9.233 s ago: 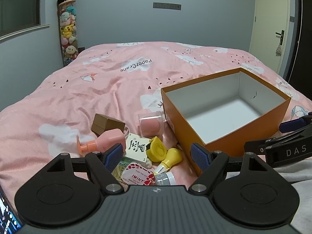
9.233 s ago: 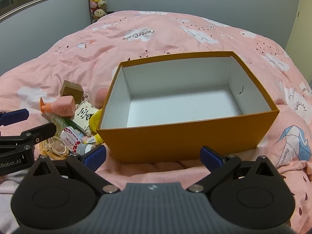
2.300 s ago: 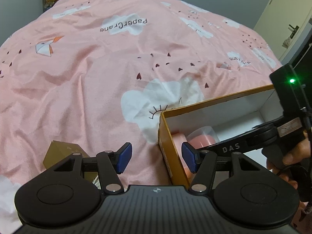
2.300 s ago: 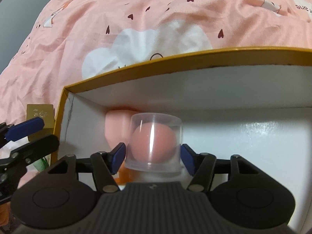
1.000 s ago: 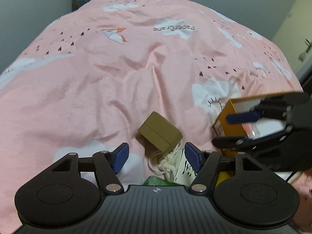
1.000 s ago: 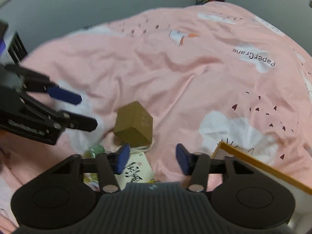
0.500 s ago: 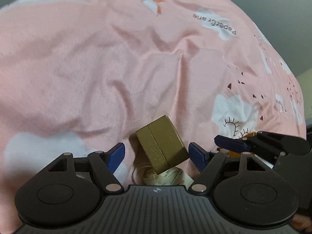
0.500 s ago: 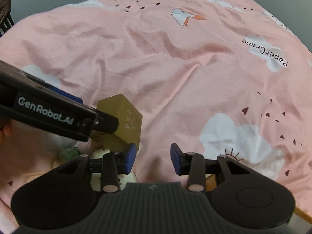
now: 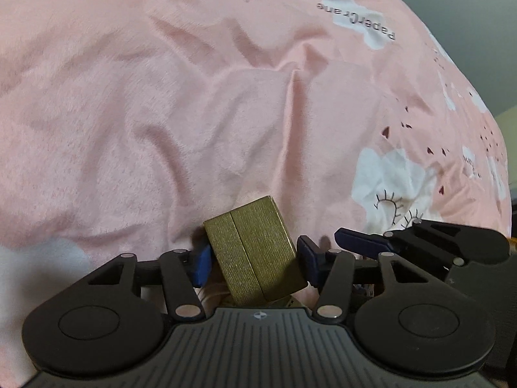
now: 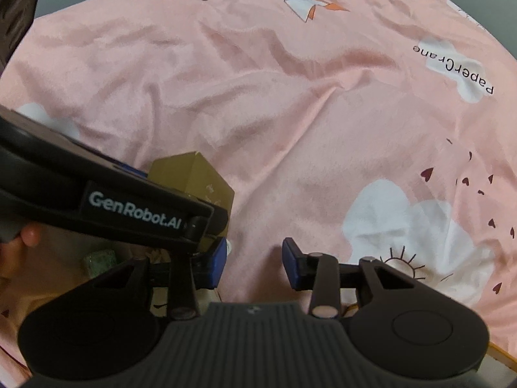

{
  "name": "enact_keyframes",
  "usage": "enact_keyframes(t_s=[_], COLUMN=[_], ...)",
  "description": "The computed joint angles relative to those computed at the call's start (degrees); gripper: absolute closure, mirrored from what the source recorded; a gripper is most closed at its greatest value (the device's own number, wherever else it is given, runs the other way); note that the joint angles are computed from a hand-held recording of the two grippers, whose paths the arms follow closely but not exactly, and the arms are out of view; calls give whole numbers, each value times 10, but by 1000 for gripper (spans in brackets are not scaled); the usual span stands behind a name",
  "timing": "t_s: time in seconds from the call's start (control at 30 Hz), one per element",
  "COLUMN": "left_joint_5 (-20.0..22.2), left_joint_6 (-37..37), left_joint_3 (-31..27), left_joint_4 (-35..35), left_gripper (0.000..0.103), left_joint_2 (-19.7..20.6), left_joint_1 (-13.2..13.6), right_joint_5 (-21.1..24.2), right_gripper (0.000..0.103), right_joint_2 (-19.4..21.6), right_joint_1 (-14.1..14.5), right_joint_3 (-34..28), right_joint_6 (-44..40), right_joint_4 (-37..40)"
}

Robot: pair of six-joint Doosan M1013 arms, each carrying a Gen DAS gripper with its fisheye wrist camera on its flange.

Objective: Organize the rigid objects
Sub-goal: 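Grasp the gold cube box with the left tool while the right tool grasps the white pouch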

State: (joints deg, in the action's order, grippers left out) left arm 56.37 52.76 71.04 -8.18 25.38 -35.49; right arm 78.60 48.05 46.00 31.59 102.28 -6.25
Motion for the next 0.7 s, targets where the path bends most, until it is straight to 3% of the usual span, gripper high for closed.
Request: enact_keyframes(t_s=[0.13, 0.3, 0.37, 0.6, 0.7], left_joint_5=[-11, -29, -30, -31, -36], left_joint_6=[29, 44, 61, 68, 68], left_joint_3=[14, 39, 45, 66, 74], left_joint_4=[-10, 24, 35, 48, 50], left_gripper=[45, 49, 50, 50, 50], left_joint_2=[-15, -48, -57, -77, -81], left_joint_1=[3, -3, -7, -8, -9], right_joint_5=[-2, 4, 19, 87, 120], right_gripper=[63, 43, 33, 30, 21], right_joint_2=[-8, -21, -19, 14, 35], right_joint_1=[-1, 0, 4, 22, 23], right_joint_3=[13, 29, 25, -23, -57], right_joint_6=[-12, -67, -98, -141, -146], right_joint_4=[16, 57, 67, 34, 35])
